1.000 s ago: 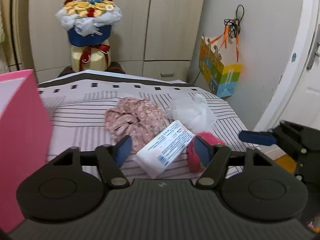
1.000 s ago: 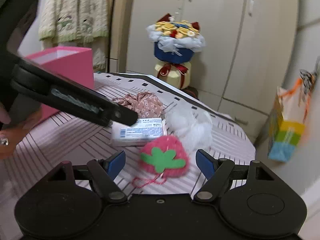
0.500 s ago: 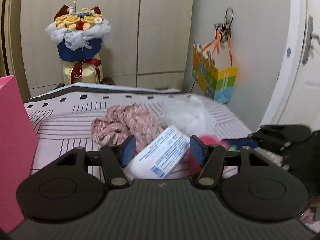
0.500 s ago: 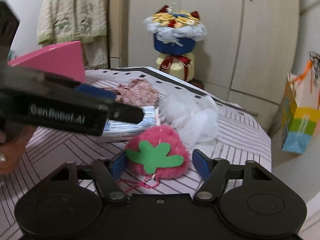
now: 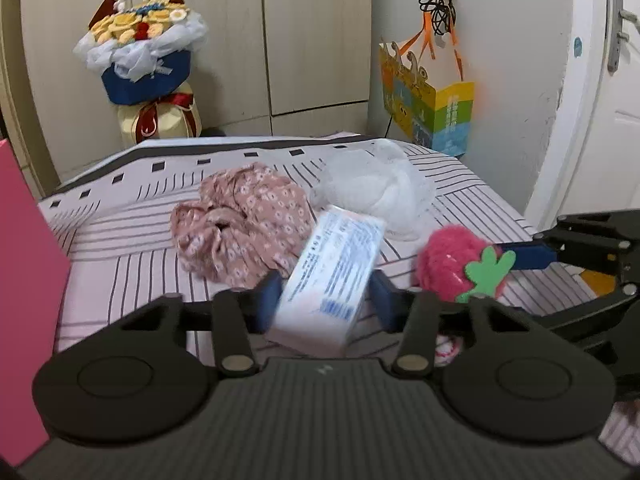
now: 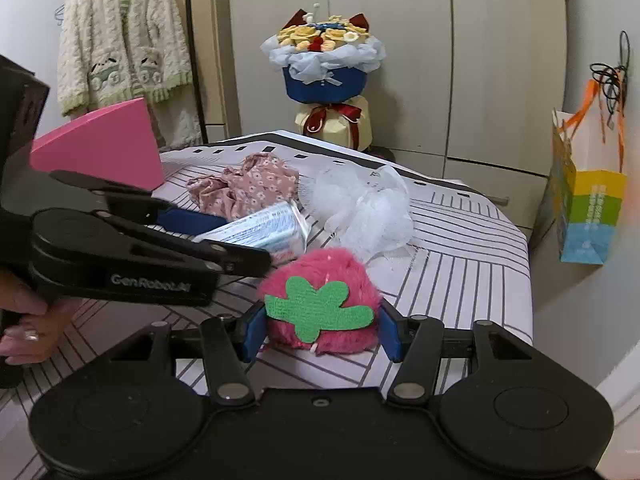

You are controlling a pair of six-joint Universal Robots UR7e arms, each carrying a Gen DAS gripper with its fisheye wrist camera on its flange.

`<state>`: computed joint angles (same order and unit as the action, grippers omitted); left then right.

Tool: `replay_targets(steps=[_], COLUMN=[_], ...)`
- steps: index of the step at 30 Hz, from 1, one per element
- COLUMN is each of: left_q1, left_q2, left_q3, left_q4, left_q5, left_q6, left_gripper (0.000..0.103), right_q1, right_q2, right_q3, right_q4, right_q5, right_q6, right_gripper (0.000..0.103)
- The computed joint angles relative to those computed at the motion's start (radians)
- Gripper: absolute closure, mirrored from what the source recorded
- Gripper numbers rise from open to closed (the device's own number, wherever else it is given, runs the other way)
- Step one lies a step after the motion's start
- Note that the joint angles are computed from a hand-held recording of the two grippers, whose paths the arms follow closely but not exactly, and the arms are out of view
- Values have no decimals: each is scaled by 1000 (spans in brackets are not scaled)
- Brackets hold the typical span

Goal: Organize soft objects
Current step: 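Grasp and lift the tissue packet with the left gripper while the right gripper grasps the strawberry plush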

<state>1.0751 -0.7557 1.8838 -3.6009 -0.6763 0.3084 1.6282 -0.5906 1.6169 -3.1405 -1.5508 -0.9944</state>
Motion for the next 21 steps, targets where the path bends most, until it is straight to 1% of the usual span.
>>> replay_targets(steps=[1, 3, 4, 6, 8, 9, 10, 11, 14, 16, 18, 19, 21], left_q1=[-4, -12, -14, -12, -4, -3, -4, -4, 1, -6, -16, -19, -27], left_q2=[-12, -37, -54, -92, -114, -112, -105, -93, -45, -5, 24, 30, 27], left_q3=[13, 37, 48, 64, 61, 53, 43, 34, 6, -2, -7, -11, -4], left_q4=[17, 60, 104, 186, 252, 271, 279, 268, 202, 123, 71, 63, 62], left_q5=[-3, -9, -17, -61, -101, -102, -94, -85, -61, -29, 5, 14, 23], left_q6=[-25, -82, -134, -233, -289, -299, -301, -290, -216, -133, -77, -57, -58], left_gripper=[64, 64, 64, 64, 61, 59, 53, 50, 49, 49, 52, 61, 64], right_q1=[0, 2, 3, 6, 12, 14, 15, 16, 18, 18, 15, 14, 17], right_q2=[-2, -7, -9, -11, -6, -3, -2, 0, -2, -2, -6, -9, -9], right_q3=[7, 24, 35, 49, 52, 55, 60, 64, 80, 93, 100, 100, 104], right_q4=[-9, -28, -42, -65, -91, -106, -119, -132, -163, -196, -214, -207, -219], right_q5=[-2, -10, -18, -36, -64, -70, -74, -79, -94, -106, -111, -109, -116], right_q6=[7, 12, 14, 19, 32, 38, 42, 44, 60, 53, 60, 72, 76], right_gripper=[42, 42, 42, 42, 42, 42, 42, 42, 43, 43, 43, 43, 43])
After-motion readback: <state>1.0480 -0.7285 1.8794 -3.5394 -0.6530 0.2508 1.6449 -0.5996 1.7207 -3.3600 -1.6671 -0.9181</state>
